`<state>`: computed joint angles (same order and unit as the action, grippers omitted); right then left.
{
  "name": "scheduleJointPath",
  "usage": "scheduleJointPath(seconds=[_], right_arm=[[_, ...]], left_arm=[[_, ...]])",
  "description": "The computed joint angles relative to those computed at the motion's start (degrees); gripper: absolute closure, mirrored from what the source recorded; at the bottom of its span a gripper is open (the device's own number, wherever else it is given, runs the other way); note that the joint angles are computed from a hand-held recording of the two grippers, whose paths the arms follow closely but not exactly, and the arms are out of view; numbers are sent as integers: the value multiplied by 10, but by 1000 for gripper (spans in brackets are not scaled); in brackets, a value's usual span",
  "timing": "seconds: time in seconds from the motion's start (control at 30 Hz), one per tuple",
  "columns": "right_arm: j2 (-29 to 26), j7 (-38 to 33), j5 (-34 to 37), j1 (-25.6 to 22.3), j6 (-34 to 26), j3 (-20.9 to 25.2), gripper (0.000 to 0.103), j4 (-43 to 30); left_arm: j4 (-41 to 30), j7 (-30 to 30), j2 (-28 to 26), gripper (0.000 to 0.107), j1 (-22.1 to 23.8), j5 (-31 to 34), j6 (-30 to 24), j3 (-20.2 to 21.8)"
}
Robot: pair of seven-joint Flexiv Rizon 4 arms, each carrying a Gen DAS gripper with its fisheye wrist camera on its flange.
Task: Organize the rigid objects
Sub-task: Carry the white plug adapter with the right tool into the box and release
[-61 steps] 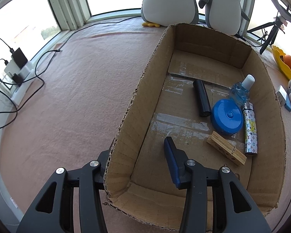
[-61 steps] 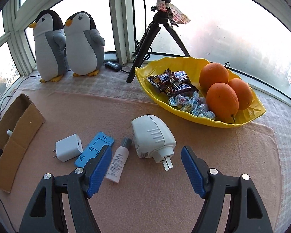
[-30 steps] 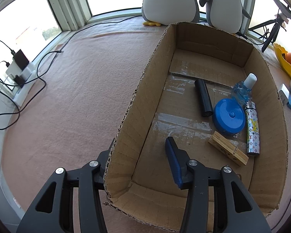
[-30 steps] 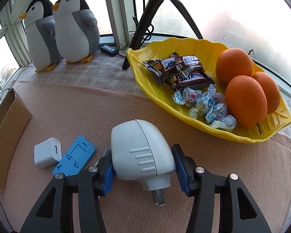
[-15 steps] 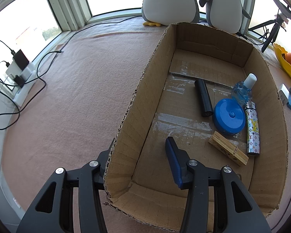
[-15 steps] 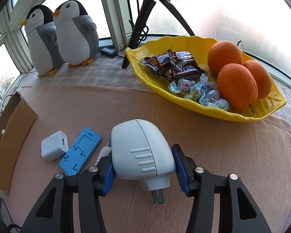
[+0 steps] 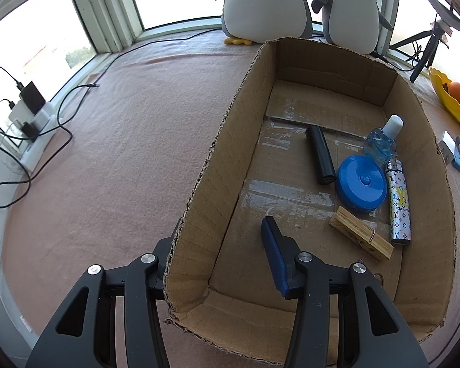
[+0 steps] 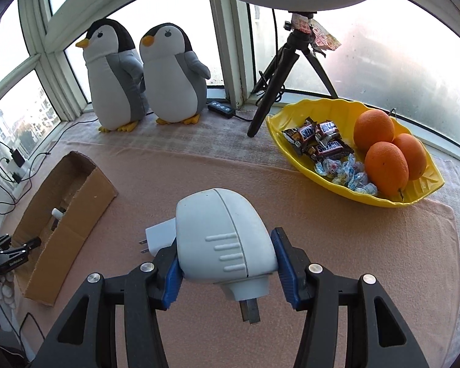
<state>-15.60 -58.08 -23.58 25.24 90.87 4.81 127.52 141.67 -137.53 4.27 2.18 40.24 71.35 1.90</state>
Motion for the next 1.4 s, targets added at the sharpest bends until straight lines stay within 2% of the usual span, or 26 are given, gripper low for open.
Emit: scheduleJointPath(seconds=[0.27,0.57,0.77,1.0,1.4], right_arm=[[-5,-3,-2,33,-25,42,54,-49],[-71,-25,5,67,-66,75,54,-144],[-123,-47,9,92,-102,77,54,-209],[-173,-87,36,97,-153,95,54,-277],[-203,-108,59,112,-183,92,54,-315]], left_arm=[[5,4,-1,60,4,3,15,3],[9,15,-6,60,7,1,33,8],[11,18,-7,60,10,4,42,10],[14,19,-9,60,12,0,50,11],[14,18,-8,60,12,0,49,11]])
